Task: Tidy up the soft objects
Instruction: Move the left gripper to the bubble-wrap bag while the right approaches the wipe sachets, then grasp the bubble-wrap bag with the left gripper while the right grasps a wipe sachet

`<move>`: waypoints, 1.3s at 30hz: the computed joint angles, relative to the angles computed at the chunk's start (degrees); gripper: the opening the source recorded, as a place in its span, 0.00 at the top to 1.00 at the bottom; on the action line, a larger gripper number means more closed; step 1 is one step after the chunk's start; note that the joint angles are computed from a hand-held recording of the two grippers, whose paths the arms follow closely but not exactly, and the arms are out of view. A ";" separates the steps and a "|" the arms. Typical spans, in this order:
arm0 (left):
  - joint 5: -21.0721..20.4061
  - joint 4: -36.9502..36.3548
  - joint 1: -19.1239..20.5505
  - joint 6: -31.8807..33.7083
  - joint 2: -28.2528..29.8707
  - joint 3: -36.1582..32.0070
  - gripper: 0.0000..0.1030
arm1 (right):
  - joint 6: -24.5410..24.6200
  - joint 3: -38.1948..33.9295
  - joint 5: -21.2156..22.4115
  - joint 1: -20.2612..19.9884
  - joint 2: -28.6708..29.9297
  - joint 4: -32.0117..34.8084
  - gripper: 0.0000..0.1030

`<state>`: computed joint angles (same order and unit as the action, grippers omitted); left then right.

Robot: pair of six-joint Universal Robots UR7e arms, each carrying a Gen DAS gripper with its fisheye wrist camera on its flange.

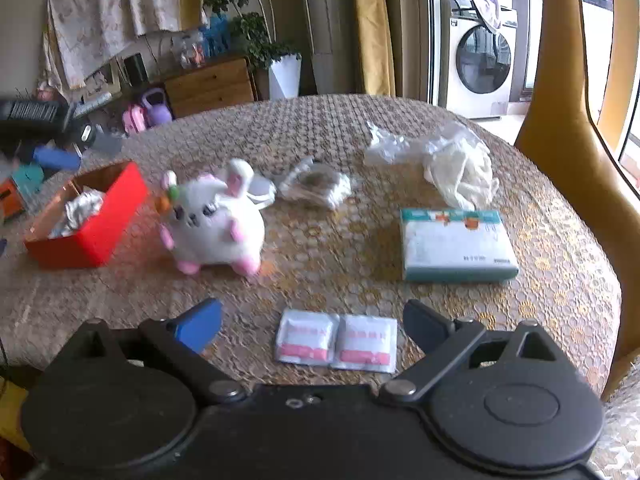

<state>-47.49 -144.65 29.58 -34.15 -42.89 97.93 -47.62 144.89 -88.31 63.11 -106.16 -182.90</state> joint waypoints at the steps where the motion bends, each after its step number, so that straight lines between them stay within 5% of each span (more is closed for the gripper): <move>1: -0.59 0.86 0.60 -0.13 1.13 -1.88 0.01 | -0.31 0.04 -0.11 -0.38 0.40 -0.41 0.06; 9: -7.00 6.84 5.60 -1.90 8.19 -14.31 0.01 | 0.28 -0.93 0.67 -3.06 2.03 1.22 0.06; 15: -4.96 14.05 7.48 -4.45 13.68 -22.47 0.02 | -0.58 -1.74 -0.76 -3.03 4.76 -0.68 0.06; 35: -10.87 25.33 13.43 -10.11 22.46 -34.78 0.03 | -2.62 -3.70 -6.75 0.02 12.72 -5.00 0.06; 39: -11.20 26.65 13.85 -9.92 23.12 -35.66 0.12 | -4.72 -3.23 -8.30 0.68 14.42 -8.01 0.06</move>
